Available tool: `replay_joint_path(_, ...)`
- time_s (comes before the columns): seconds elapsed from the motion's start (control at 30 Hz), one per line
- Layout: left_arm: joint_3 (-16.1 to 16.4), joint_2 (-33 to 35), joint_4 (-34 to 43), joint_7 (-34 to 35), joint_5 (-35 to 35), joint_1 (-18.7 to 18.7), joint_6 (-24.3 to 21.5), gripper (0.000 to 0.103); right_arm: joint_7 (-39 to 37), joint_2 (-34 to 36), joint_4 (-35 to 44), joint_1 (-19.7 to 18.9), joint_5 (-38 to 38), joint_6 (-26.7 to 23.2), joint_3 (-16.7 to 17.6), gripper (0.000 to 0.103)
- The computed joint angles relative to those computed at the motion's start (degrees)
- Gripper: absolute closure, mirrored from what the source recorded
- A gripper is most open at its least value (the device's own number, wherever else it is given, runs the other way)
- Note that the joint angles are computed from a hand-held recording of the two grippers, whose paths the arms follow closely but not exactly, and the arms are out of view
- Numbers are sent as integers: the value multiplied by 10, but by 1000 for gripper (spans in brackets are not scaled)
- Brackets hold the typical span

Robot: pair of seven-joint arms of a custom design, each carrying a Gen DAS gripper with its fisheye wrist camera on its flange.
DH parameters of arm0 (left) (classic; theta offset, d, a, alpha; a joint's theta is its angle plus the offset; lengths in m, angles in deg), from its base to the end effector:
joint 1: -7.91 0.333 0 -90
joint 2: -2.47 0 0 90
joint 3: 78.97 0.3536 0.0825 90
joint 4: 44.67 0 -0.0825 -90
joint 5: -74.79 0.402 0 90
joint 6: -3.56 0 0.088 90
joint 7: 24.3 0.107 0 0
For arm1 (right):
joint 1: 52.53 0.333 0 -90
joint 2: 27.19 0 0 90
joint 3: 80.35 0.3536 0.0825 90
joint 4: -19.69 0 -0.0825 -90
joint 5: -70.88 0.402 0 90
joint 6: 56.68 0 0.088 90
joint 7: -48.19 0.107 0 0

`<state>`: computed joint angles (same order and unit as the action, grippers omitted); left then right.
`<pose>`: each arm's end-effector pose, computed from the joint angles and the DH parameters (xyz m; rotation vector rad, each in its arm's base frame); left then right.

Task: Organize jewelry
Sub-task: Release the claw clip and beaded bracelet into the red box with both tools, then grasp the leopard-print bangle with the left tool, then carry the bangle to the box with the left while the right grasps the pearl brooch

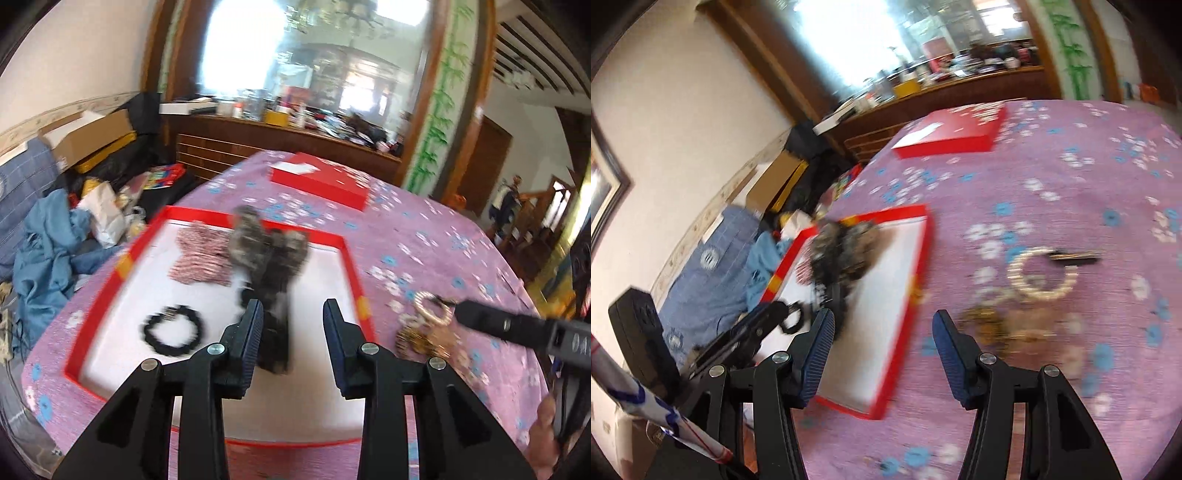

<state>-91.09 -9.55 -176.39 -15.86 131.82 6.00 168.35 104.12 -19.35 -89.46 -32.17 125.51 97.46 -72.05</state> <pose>0.4947 -0.1792 0.5281 -1.9078 1.4202 -0.9074 0.5886 0.2863 0.5191 -1.8366 1.2937 0.0355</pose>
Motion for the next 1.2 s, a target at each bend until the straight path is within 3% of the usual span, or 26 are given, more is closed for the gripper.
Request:
replay_joint_path(0.1,6,26,17,68,-62,-30,8,71,13,-11,-15,-14,3,7,-14,43)
replay_joint_path(0.27,28,76,47,289,-282,-96,21,71,5,-14,-35,-38,42,18,-25,43)
replay_joint_path(0.33,29,106,79,424,-413,-120,-5,71,-2,-6,-35,-49,60,12,-28,43)
replay_joint_path(0.4,15,136,120,472,-454,-117,-51,72,-8,1,-35,-59,75,7,-31,43)
replay_joint_path(0.57,-5,211,221,488,-454,-103,-166,89,-46,16,-35,-83,132,-8,-30,43)
replay_joint_path(0.67,-14,235,252,498,-456,-96,-192,89,-50,20,-34,-90,146,-19,-31,43)
replay_joint_path(0.83,-6,270,291,458,-396,-111,-232,89,-74,18,-34,-93,168,-26,-28,43)
replay_joint_path(0.93,-2,268,285,430,-354,-119,-226,92,-79,18,-33,-93,177,-29,-29,43)
replay_joint_path(1.0,-9,261,271,434,-362,-113,-212,97,-81,18,-33,-94,178,-31,-30,43)
replay_joint_path(1.13,-56,215,197,545,-499,-81,-141,98,-80,17,-35,-94,179,-31,-31,43)
replay_joint_path(1.2,-61,182,155,577,-528,-88,-108,98,-80,17,-35,-93,181,-30,-31,43)
